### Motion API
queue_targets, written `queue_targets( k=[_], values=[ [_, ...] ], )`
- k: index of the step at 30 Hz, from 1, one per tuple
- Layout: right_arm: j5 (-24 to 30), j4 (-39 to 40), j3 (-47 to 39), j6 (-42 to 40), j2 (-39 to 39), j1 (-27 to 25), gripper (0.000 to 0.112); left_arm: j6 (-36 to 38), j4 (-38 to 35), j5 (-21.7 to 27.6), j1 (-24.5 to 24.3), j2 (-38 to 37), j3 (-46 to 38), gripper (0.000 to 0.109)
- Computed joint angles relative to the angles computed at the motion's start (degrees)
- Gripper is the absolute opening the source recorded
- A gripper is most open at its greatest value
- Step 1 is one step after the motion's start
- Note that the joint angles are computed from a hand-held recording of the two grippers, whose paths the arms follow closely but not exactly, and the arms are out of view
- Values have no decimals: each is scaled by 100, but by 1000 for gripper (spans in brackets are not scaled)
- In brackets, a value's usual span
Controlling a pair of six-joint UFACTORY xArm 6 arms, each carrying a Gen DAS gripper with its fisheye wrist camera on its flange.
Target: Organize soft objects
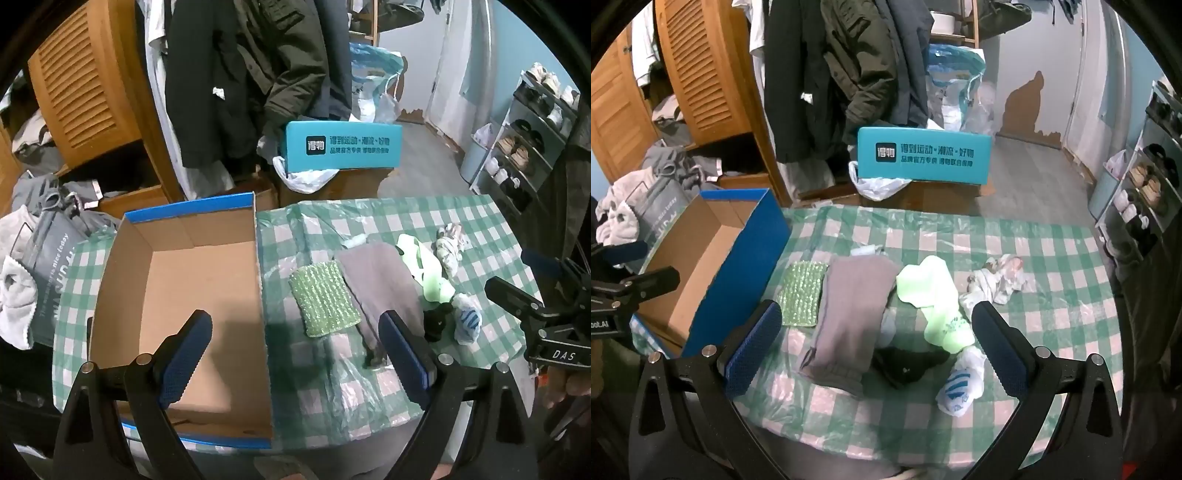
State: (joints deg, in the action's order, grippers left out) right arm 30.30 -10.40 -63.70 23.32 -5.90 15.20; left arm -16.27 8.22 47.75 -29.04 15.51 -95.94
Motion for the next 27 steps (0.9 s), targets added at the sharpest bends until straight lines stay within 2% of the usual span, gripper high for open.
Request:
queue_targets(
  k=[27],
  values=[
    [-6,-37,2,27,4,7,101,80,-215,-26,-2,32,21,93]
  ],
)
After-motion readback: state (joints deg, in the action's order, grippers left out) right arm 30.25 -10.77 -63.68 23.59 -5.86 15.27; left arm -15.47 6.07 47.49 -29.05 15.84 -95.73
